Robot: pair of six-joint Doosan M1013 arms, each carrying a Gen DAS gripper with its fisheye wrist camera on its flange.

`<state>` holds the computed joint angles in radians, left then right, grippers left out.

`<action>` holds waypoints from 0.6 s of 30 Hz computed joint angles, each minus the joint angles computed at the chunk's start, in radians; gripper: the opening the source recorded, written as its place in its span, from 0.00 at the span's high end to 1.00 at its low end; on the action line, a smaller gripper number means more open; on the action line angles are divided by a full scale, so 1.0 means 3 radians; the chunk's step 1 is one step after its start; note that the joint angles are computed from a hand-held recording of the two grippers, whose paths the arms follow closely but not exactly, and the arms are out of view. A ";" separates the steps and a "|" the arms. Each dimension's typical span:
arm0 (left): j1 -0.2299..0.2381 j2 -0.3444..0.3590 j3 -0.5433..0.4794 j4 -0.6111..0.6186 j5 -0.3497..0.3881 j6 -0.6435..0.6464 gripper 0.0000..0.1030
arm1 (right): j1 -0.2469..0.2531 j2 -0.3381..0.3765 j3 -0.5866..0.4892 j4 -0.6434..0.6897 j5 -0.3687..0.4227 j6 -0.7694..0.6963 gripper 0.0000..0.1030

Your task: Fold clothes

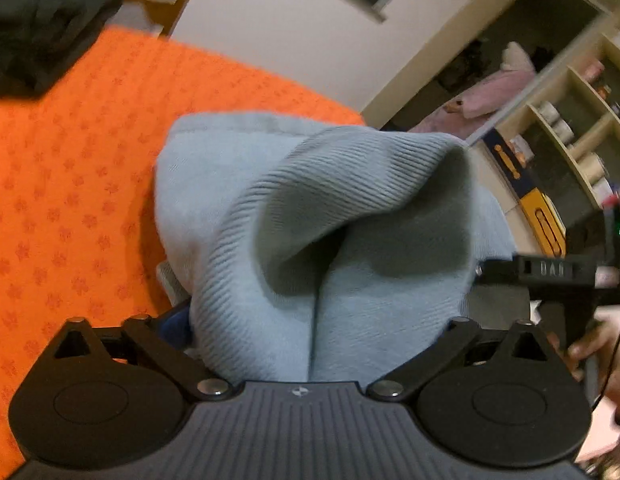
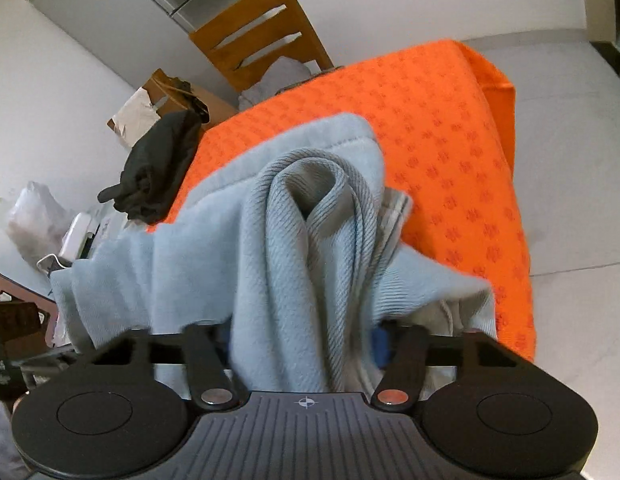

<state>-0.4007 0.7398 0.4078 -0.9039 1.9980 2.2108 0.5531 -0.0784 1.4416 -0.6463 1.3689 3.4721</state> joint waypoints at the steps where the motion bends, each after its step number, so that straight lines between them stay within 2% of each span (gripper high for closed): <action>1: 0.0021 -0.0060 0.0091 -0.0029 -0.0074 0.0076 0.14 | 0.0011 0.0044 -0.0100 -0.0013 0.0072 -0.0141 0.51; 5: 0.0129 -0.0173 0.0205 -0.0123 -0.0200 0.0039 0.23 | 0.0015 0.0216 -0.0514 -0.0060 0.0192 -0.0802 0.53; 9: 0.0268 -0.0243 0.0156 -0.0230 -0.0362 -0.0145 0.24 | -0.0127 0.0420 -0.1008 0.0054 0.0149 -0.1748 0.53; 13: 0.0409 -0.0282 0.0040 -0.0216 -0.0737 -0.0487 0.24 | -0.0439 0.0583 -0.1386 0.0485 -0.0154 -0.2595 0.53; 16: 0.0476 -0.0315 -0.0003 -0.0035 -0.1074 -0.0656 0.24 | -0.0679 0.0754 -0.1629 0.0916 -0.0356 -0.3200 0.53; 18: 0.0508 -0.0283 -0.0078 0.0089 -0.1212 -0.0812 0.24 | -0.0844 0.0885 -0.1764 0.1252 -0.0492 -0.3615 0.53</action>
<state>-0.2483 0.6550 0.3844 -0.8773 1.6345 1.9674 0.3000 0.1872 0.9122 -0.2705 1.2213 2.3875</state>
